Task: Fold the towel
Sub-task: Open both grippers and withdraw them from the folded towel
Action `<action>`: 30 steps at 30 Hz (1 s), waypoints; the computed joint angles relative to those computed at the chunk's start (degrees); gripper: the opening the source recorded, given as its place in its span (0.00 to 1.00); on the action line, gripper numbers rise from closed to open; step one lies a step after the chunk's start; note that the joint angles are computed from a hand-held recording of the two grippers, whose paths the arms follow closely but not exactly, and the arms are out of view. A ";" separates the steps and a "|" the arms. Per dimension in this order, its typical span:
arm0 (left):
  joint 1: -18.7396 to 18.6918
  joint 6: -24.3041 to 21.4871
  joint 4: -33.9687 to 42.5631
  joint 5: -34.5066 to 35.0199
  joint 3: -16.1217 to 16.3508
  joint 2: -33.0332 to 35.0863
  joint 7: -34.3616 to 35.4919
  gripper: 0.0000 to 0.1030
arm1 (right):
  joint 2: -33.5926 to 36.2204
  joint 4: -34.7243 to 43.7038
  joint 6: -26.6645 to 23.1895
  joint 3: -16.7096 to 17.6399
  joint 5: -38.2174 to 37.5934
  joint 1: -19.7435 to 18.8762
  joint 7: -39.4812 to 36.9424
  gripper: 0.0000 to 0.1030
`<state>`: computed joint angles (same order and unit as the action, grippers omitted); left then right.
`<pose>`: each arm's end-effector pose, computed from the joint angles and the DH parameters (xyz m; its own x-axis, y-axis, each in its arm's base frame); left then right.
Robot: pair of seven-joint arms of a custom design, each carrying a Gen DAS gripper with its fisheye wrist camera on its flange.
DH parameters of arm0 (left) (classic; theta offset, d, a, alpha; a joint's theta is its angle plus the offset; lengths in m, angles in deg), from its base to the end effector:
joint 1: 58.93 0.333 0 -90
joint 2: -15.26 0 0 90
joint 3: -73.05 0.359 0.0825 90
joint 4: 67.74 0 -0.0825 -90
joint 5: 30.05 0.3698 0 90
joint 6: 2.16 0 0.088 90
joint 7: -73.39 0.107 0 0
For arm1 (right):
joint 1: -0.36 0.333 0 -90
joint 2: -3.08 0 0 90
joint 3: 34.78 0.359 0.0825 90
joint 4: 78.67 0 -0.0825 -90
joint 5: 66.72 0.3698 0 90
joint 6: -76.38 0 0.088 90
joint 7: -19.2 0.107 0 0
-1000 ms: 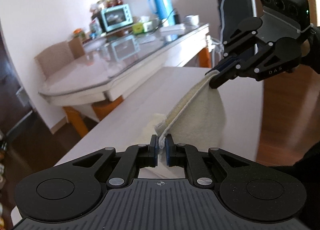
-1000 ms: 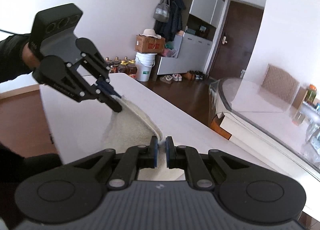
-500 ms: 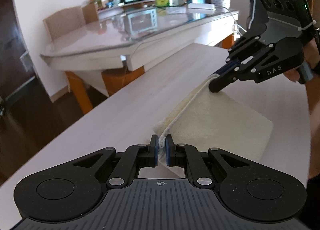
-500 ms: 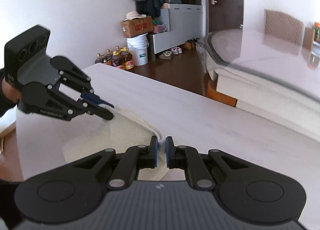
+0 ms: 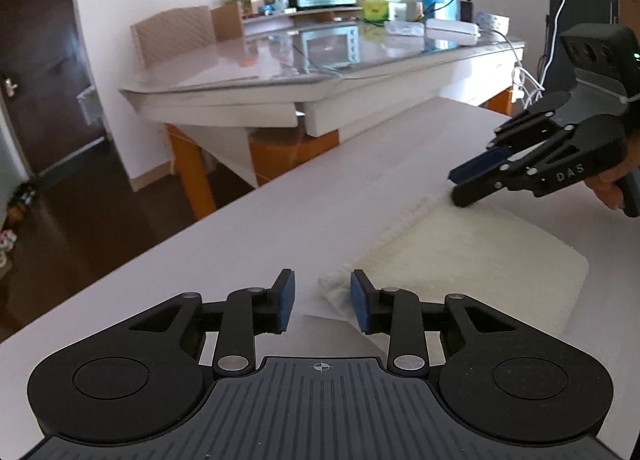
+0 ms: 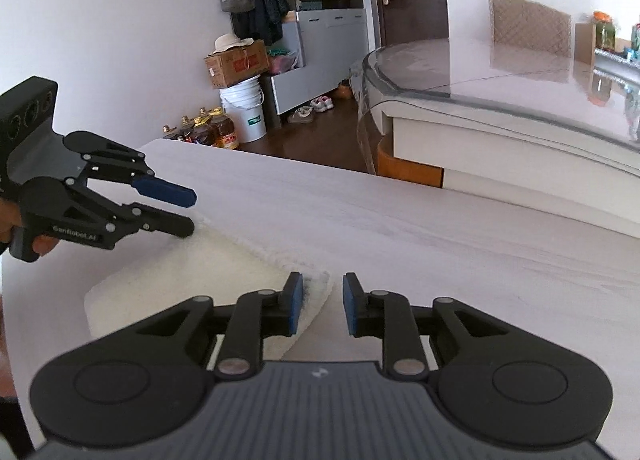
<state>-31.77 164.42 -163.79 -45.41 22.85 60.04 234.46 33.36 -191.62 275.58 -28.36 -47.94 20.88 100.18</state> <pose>0.7280 -0.1235 0.3762 -0.8209 -0.5601 -0.1115 -0.2816 0.5668 -0.7743 0.6216 0.2597 0.3635 0.2741 -0.9541 -0.1209 -0.5820 -0.0645 -0.8106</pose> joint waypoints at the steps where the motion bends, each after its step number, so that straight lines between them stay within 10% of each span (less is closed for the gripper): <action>1: -0.22 0.40 -0.09 0.00 0.22 -0.11 -0.25 0.33 | -0.15 -0.33 1.00 -0.92 0.74 1.15 -0.15 0.24; 16: -2.58 4.30 -0.67 6.96 2.90 0.00 -7.49 0.39 | 1.37 0.74 0.19 2.53 -1.28 -1.29 1.10 0.16; 30: 13.01 8.30 -16.84 13.53 -10.58 -3.46 -11.62 0.42 | -4.56 -5.46 2.76 -9.28 13.24 16.81 -6.83 0.17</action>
